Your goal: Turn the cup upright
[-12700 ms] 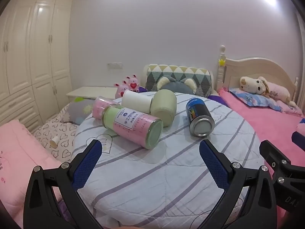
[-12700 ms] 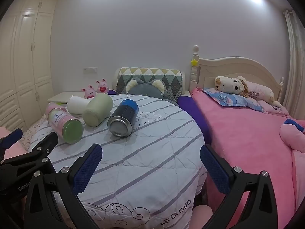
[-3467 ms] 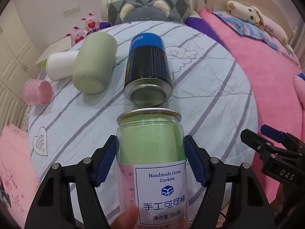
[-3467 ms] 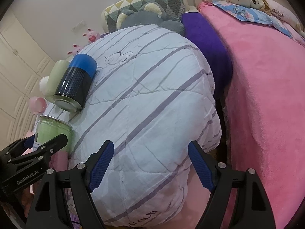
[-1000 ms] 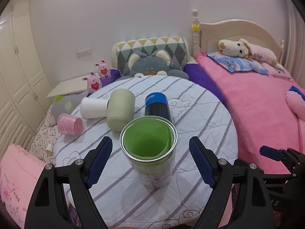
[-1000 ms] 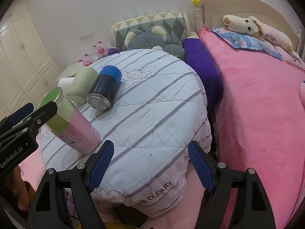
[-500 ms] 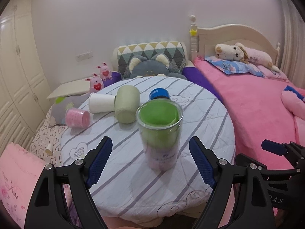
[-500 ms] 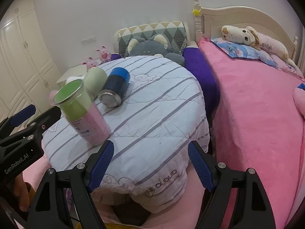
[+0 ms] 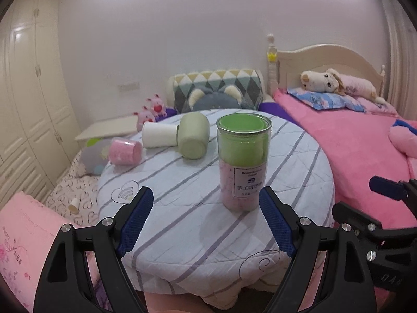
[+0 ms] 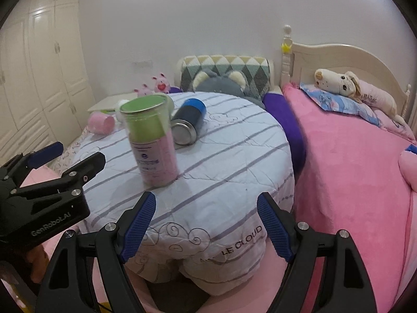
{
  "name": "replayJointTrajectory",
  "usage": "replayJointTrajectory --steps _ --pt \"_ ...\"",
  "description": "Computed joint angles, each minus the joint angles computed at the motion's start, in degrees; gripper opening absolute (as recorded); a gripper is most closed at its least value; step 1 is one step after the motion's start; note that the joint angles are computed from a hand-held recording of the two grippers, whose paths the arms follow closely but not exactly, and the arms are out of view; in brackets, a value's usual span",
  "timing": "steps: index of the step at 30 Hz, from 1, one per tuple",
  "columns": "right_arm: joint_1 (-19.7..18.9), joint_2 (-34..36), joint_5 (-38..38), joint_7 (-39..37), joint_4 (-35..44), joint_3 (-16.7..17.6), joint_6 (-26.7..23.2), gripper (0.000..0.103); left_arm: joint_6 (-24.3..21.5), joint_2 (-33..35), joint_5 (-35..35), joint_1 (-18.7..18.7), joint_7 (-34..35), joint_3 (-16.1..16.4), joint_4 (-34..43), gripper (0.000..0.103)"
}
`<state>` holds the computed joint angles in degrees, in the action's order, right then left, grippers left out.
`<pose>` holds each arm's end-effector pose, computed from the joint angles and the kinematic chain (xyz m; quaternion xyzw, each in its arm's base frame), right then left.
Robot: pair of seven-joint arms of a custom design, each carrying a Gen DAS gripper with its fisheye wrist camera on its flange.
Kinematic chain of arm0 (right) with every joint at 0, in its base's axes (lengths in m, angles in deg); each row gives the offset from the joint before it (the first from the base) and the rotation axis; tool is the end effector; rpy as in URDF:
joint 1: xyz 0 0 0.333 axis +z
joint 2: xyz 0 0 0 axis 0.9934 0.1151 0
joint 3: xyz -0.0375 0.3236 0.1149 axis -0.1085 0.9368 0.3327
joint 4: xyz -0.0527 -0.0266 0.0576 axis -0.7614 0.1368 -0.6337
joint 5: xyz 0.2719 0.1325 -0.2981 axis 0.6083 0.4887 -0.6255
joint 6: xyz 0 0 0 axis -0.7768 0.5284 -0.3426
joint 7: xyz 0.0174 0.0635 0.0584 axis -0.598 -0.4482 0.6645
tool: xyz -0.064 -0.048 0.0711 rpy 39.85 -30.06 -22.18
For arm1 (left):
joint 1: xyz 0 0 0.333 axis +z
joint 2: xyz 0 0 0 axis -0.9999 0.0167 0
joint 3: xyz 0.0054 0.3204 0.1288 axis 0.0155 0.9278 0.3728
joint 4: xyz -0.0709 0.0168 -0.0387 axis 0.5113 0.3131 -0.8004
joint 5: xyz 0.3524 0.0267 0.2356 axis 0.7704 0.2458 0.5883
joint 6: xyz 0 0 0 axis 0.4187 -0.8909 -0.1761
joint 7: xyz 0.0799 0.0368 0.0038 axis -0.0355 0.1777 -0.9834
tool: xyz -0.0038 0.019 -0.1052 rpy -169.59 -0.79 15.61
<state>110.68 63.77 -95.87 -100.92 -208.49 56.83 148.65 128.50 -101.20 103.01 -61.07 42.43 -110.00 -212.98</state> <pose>0.3966 0.3938 0.4664 -0.6484 0.6209 -0.2798 0.3402 0.4084 -0.2308 0.4767 -0.5559 0.6687 -0.3354 0.3625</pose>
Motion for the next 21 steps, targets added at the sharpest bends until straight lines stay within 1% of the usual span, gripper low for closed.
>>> replayJointTrajectory --steps 3,6,7,9,10,12,13,18,19,21 --pt "0.1 0.1 -4.1 5.0 -0.3 0.8 -2.4 0.082 5.5 -0.3 -0.8 1.4 0.3 -1.5 -1.9 0.085" --pt "0.6 0.2 -7.2 9.0 -1.0 0.9 -4.0 0.082 9.4 0.1 -3.1 2.4 1.8 -3.0 -3.1 0.085" --pt "0.7 0.3 -8.5 10.5 -1.2 0.8 -4.3 0.082 12.4 -0.2 -4.1 4.0 2.1 -4.8 -3.8 0.085" --pt "1.1 0.4 -11.4 13.1 -1.5 0.9 -5.7 0.082 15.8 -1.6 -6.7 6.9 2.9 -8.3 -4.6 0.085" --pt "1.4 0.5 -12.9 14.4 -1.6 1.0 -6.9 0.082 17.1 -2.7 -8.3 9.0 3.3 -10.8 -4.8 0.085" --pt "2.1 0.5 -14.8 15.8 -1.8 1.1 -9.0 0.082 17.5 -3.6 -10.6 11.0 4.4 -13.5 -4.4 0.085" --pt "2.4 0.5 -15.3 16.3 -1.9 1.0 -9.5 0.082 17.6 -3.4 -11.4 11.6 5.0 -14.3 -4.2 0.085" --pt "3.1 0.2 -21.0 21.0 -2.5 0.5 -8.8 0.082 22.6 0.3 -15.4 12.4 7.4 -15.8 -4.6 0.085" --pt "3.3 0.2 -21.7 21.6 -2.5 0.5 -9.3 0.082 22.8 0.2 -16.6 12.7 7.8 -16.4 -4.7 0.085" --pt "3.6 0.2 -23.3 22.9 -2.7 0.6 -10.3 0.082 23.4 -1.0 -19.7 14.5 8.5 -18.8 -4.7 0.085"
